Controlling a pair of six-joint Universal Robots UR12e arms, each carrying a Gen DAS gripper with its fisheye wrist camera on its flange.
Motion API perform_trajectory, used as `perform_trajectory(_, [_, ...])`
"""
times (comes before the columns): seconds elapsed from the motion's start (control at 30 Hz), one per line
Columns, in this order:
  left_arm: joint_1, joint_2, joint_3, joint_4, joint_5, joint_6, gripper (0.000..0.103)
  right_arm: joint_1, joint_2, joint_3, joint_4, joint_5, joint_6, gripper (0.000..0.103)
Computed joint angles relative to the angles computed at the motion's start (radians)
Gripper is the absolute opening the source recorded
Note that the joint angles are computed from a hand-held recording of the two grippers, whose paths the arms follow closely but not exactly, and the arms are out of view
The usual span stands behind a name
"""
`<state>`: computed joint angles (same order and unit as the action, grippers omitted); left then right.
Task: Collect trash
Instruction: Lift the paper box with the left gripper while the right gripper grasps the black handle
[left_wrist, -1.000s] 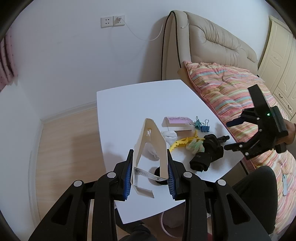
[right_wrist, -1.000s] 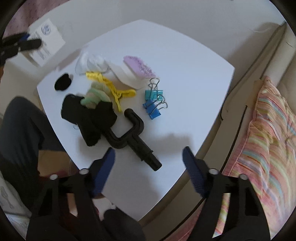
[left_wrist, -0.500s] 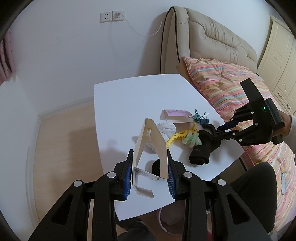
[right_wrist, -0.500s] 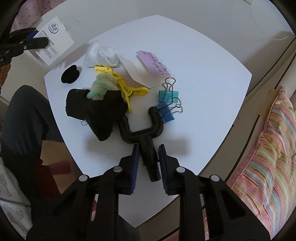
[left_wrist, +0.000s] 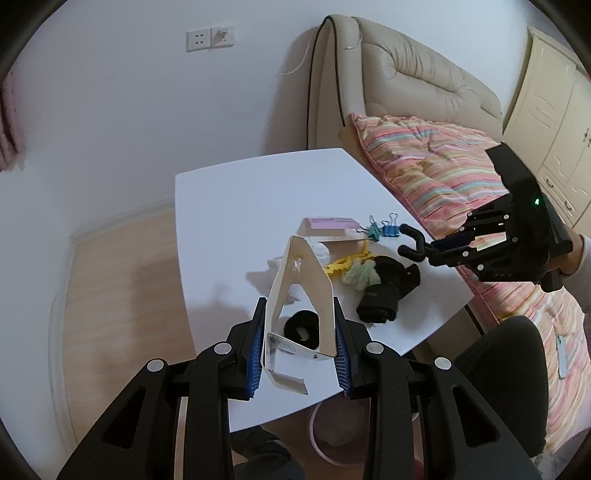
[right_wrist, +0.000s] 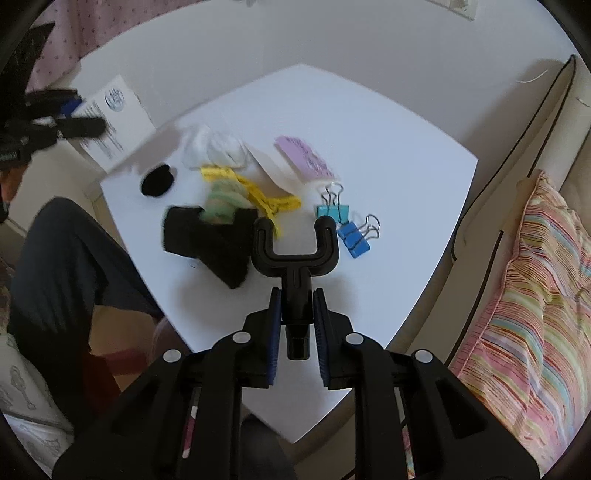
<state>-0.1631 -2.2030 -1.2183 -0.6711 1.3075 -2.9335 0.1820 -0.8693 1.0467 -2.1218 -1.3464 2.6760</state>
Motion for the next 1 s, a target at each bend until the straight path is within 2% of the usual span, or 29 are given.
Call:
perform_trajectory(0.3, [-0.004,0.038,-0.051,0.003,-0.03,0.035,0.031,0.009,-0.086,0.122,-0.128,0.048,0.065,0.017])
perform_trajectory(0.57, [-0.007,0.077,-0.123,0.038,-0.051,0.042,0.031,0.023,-0.153,0.236,-0.237,0.058,0.119,0.017])
perform_trajectory(0.77, [-0.009,0.095,-0.162,0.057,-0.058,0.034,0.031,0.032,-0.183,0.3,-0.262,0.074,0.132,0.017])
perform_trajectory(1.0, [-0.007,0.12,-0.21,0.076,-0.051,0.022,0.031,0.048,-0.205,0.357,-0.246,0.094,0.124,0.017])
